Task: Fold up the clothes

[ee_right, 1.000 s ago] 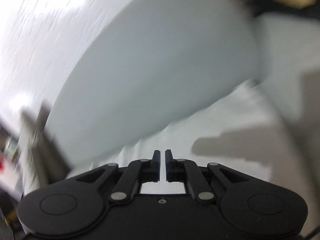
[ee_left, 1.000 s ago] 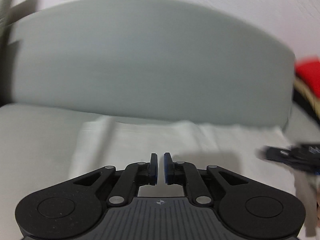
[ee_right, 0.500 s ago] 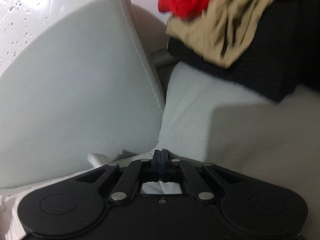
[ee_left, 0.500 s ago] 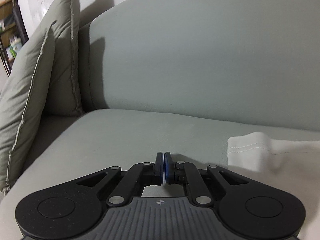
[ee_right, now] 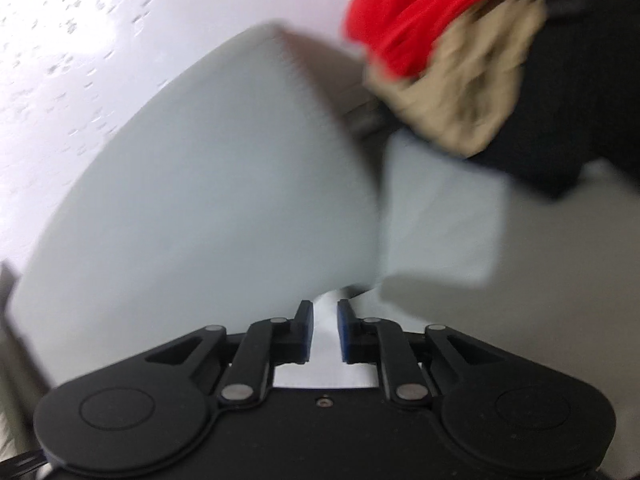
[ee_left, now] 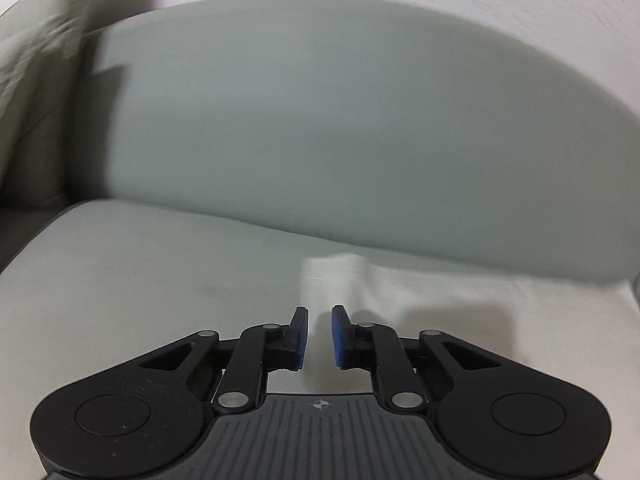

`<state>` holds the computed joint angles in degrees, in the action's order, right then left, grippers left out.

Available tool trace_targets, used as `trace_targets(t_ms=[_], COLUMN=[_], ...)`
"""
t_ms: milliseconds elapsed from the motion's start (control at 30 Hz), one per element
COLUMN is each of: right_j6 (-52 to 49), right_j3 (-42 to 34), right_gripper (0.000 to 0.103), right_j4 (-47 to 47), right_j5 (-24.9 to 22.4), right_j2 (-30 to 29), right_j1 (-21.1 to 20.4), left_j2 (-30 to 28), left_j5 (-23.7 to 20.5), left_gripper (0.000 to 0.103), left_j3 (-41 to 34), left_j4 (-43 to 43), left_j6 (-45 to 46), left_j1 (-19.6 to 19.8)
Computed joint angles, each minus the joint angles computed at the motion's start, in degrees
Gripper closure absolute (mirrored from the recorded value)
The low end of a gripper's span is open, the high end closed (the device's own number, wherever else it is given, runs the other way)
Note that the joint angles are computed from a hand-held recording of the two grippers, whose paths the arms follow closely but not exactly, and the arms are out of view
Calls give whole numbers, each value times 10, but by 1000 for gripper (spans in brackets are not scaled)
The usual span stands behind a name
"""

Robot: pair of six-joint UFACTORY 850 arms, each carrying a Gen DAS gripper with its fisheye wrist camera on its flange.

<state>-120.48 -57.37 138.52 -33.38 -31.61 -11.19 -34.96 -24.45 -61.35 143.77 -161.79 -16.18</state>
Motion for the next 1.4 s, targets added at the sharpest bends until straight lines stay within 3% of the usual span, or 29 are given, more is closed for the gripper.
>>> trace_targets(t_ms=[67, 133, 167, 267, 333, 467, 633, 733, 800, 933, 1033, 1133, 1267, 1400], right_j6=[2, -80, -136, -293, -327, -198, 30, 149, 203, 282, 354, 397, 412, 392], right_j3=[-14, -25, -27, 13, 55, 180, 310, 284, 272, 291, 332, 374, 414, 450], right_gripper=[92, 103, 103, 103, 102, 99, 98, 97, 91, 79, 79, 79, 85, 87], right_j4=[7, 107, 167, 339, 375, 232, -68, -218, -287, -402, -495, -543, -558, -534], right_j5=[18, 83, 105, 111, 94, 38, -23, -33, -50, -90, -103, -83, -45, -15], right_j2=[-17, -29, -32, -4, 35, 172, 370, 406, 430, 473, 503, 508, 498, 519], right_j1=[15, 33, 38, 42, 42, 3, -102, -146, -169, -221, -235, -222, -178, -109], left_j2=[-31, -62, -63, -62, -15, 117, 329, 436, 496, 550, 526, 484, 408, 353], left_j5=[1, -10, -17, -116, -118, -116, -88, -72, -76, -60, -71, -59, -60, -61], left_gripper=[90, 90, 91, 97, 96, 96, 95, 95, 95, 95, 95, 95, 95, 95], left_j3=[-35, -69, -78, -90, -52, 68, 228, 297, 338, 397, 421, 431, 414, 391], left_j4=[-105, -225, -285, -446, -456, -421, -417, -451, -489, -551, -584, -579, -544, -494], left_j6=[99, 194, 247, 409, 421, 390, 393, 406, 417, 412, 375, 316, 247, 197], left_j1=[-12, -20, -27, -58, -60, -65, -92, -116, -146, -195, -252, -296, -341, -377])
